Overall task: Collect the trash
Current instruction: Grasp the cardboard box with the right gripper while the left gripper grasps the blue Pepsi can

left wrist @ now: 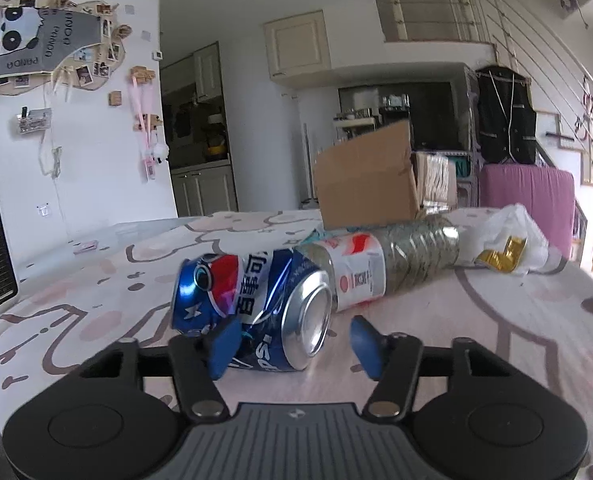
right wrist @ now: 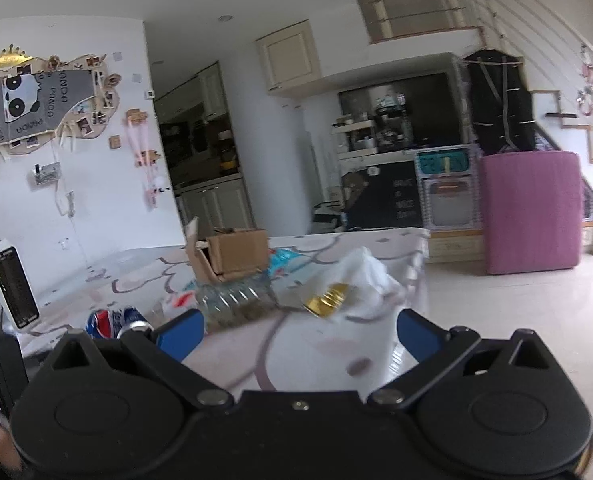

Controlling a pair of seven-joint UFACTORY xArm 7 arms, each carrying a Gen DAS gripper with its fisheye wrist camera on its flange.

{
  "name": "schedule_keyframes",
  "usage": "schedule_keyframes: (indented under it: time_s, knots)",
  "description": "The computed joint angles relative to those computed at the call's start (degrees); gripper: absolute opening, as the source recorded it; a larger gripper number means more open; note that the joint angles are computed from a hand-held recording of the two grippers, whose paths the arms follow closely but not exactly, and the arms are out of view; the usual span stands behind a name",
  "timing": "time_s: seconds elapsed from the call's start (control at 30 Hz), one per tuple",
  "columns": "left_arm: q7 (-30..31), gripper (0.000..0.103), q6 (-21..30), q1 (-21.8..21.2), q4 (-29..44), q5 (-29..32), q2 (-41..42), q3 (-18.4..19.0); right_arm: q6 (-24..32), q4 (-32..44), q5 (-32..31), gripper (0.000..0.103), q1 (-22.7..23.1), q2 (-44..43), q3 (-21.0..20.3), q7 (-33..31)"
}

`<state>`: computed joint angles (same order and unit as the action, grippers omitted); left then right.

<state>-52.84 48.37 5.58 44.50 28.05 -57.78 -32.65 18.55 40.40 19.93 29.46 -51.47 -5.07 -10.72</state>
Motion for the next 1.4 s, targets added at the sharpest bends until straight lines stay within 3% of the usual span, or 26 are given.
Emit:
schedule_keyframes:
  time_s: [0.33,0.47,0.57,0.73,0.9,1.07,1.4]
  knots:
    - [3.55,0.052,-2.46,-1.92,0.14,-0.09,1.82,2.31,-3.73,15.13,5.35,0.103,9.25,19.5,-2.61,-7.46]
    - [2.81,0.051,-5.48,-1.38,-0.7,-0.25,1.34,3.34,-2.82,22.13,13.16,0.103,16.27,26.95,-7.29,-16.2]
    - [3.15,0.041,-6.08,-2.03,-0.87,-2.07,2.13,4.85,-2.46,26.37,17.3,0.103,17.56,32.22,-8.23,-21.35]
    - [3.09,0.039,-6.58,-1.89,-1.11,-3.23,1.91,5.19,-2.52,31.0,25.46,0.103,19.35,38.38,-9.52,-32.98]
    - [3.85,0.037,-6.29,-2.12,-0.91,-3.84,2.31,5.29,2.17,36.03,34.08,0.103,18.2,43.21,-10.43,-41.1]
    - [3.73,0.03,-6.43,-2.42,-1.35,-4.61,2.0,5.84,4.2,38.62,37.44,0.103,15.22,46.04,-8.16,-44.01]
    - [1.66,0.023,-9.24,-2.12,-3.65,-5.97,-0.51,6.8,3.69,36.54,33.82,0.095,8.07,44.01,-0.5,-37.0]
